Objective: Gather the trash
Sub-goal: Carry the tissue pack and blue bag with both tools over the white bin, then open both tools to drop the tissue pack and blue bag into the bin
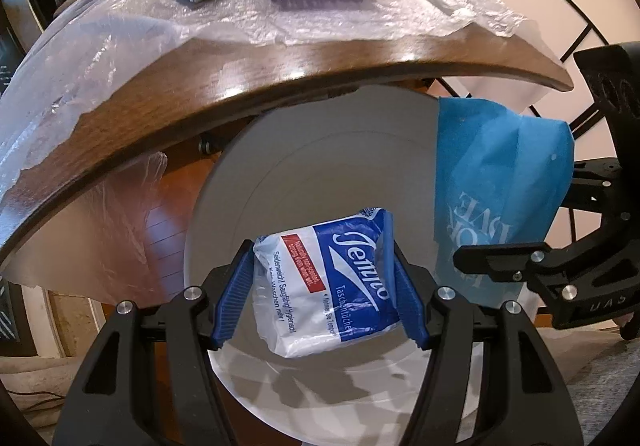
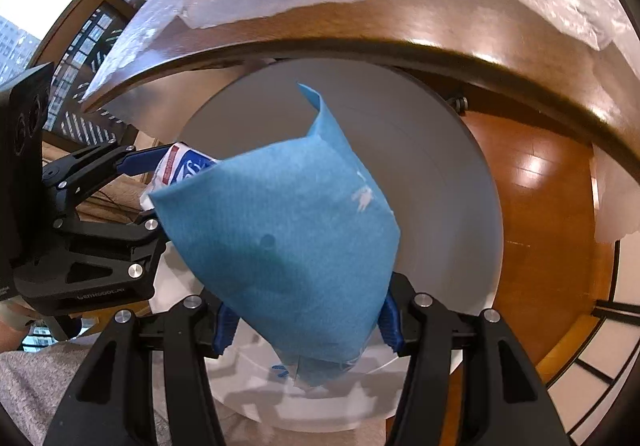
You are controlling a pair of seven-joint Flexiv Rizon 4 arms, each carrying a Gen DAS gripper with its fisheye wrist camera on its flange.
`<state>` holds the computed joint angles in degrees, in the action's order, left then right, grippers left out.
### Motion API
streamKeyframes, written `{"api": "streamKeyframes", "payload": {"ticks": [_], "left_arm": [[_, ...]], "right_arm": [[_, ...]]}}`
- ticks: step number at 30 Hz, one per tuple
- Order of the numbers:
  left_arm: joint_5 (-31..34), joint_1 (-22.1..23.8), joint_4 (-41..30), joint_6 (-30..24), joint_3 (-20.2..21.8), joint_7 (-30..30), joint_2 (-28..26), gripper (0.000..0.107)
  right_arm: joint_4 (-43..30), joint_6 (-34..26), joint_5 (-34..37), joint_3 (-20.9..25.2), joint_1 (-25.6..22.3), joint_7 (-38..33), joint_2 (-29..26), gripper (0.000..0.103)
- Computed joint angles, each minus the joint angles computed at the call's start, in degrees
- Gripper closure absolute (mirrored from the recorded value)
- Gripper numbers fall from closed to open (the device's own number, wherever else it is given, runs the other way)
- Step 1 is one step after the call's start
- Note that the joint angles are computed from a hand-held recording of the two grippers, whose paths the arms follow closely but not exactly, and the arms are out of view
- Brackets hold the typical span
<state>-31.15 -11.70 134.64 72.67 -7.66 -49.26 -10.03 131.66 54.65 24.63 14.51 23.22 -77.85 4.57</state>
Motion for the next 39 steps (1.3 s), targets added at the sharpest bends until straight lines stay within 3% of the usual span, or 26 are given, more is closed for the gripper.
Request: {"api": "streamKeyframes", "payload": {"ticks": [11, 24, 26, 27, 29, 39], "left_arm": [[2.8, 0.5, -1.4, 1.9, -0.9, -1.9, -3.7, 0.042], [5.2, 0.6, -0.9, 1.9, -1.4, -3.2, -3.5, 0.042], [-0.7, 2.3, 0.5, 2.8, -4.5, 1.3, -2.8, 0.041], [-4.8, 2.9, 1.2, 3.1, -6.1, 4.2, -2.4, 0.032], [-6.3, 1.9, 1.4, 3.8, -5.3, 4.4, -2.2, 0.017], [-14.4, 0.8, 2.1, -1.6, -1.3, 3.8, 2.3, 0.017]], "right_arm": [[0.2, 1.1, 0.7, -0.3, -0.6, 1.5, -1.3, 0.048], [-0.8, 1.3, 1.5, 0.0, -1.6, 1.3, -3.4, 0.046], [0.0, 3.0, 0.6, 1.0, -1.0, 2.6, -2.7, 0.041], [0.1, 3.2, -0.3, 0.9, -0.9, 2.9, -2.7, 0.025], [2.1, 5.5, -5.6, 1.5, -0.7, 7.2, -1.4, 0.014], [3.7, 2.1, -5.2, -0.9, -1.4, 9.4, 7.0, 0.012]]}}
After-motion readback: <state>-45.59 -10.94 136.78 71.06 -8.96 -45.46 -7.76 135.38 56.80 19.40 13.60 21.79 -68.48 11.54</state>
